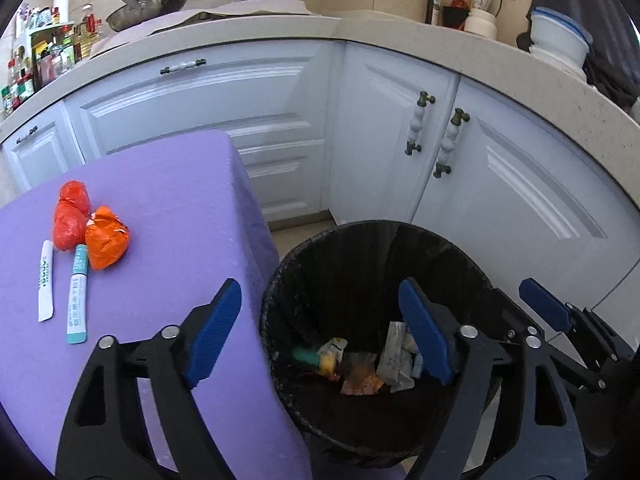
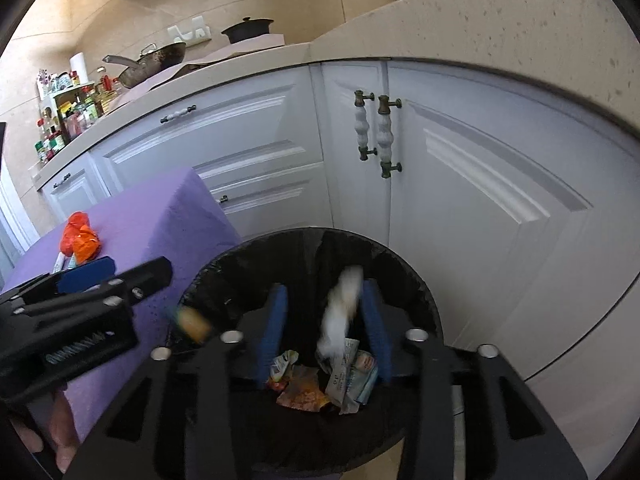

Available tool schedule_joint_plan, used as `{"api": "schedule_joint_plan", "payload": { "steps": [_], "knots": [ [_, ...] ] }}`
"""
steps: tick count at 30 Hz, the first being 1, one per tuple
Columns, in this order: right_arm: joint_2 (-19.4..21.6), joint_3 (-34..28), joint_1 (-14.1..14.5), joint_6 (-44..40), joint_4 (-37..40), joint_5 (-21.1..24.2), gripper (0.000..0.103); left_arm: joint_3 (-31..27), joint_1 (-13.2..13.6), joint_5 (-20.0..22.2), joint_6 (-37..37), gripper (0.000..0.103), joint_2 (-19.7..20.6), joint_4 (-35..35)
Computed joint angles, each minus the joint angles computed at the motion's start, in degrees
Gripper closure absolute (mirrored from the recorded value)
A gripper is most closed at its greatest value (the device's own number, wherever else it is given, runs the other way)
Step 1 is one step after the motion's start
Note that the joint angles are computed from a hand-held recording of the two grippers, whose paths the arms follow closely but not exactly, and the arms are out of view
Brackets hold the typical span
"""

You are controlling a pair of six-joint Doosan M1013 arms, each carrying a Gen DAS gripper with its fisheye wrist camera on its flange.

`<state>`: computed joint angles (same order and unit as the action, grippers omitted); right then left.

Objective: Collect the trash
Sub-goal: 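Move both grippers back over the remaining items on the table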

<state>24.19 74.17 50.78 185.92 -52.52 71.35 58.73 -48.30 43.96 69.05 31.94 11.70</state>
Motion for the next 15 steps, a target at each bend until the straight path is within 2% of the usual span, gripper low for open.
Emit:
{"api": "schedule_joint_plan", "payload": {
  "steps": [8,15],
  "knots": [
    [0.7,-1.9,0.8,-0.8,-1.2,0.9,0.058,3.1,0.9,-1.9,-2.7,0.024,-2.8,3.0],
    [2.5,-5.9,1.5,-3.2,-2.1,0.0,0.057,6.6,3.0,-2.2,-7.9,0.024,-5.9,7.8]
  ]
}}
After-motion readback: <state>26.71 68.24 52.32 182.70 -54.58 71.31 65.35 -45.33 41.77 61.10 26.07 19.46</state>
